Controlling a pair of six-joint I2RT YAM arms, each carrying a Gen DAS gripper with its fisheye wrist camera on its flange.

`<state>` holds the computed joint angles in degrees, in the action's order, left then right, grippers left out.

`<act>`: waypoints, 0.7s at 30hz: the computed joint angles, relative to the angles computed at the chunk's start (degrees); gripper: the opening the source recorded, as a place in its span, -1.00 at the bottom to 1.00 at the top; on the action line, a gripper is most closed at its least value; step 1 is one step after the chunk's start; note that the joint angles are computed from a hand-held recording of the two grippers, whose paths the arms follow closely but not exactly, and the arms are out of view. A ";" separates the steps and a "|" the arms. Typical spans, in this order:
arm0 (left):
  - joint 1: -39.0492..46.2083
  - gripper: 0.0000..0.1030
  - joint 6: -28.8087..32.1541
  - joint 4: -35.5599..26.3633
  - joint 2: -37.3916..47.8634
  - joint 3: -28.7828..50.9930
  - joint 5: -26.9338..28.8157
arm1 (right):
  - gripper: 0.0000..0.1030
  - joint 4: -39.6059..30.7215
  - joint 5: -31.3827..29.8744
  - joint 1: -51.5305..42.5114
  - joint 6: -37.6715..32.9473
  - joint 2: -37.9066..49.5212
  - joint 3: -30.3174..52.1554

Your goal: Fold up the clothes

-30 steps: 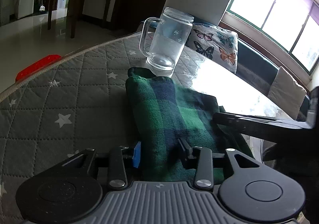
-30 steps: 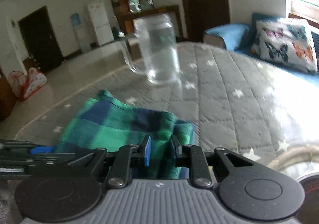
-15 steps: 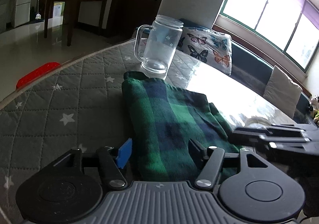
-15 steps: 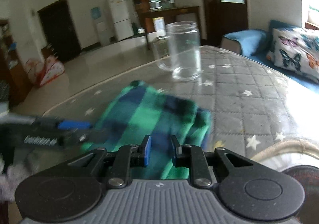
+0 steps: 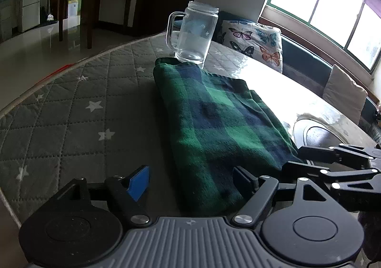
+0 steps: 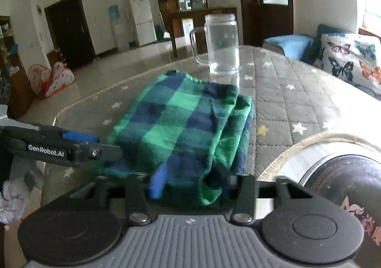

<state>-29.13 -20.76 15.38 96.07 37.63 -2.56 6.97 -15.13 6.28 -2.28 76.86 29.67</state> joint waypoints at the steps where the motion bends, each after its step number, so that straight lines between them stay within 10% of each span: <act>1: -0.38 0.61 -0.07 0.08 -0.40 -0.41 -0.45 | 0.35 0.21 0.35 0.26 0.12 -1.13 -0.93; 21: -7.75 1.00 -2.95 0.90 -6.40 -7.56 -8.50 | 1.00 -3.41 8.61 5.95 3.29 -21.47 -13.56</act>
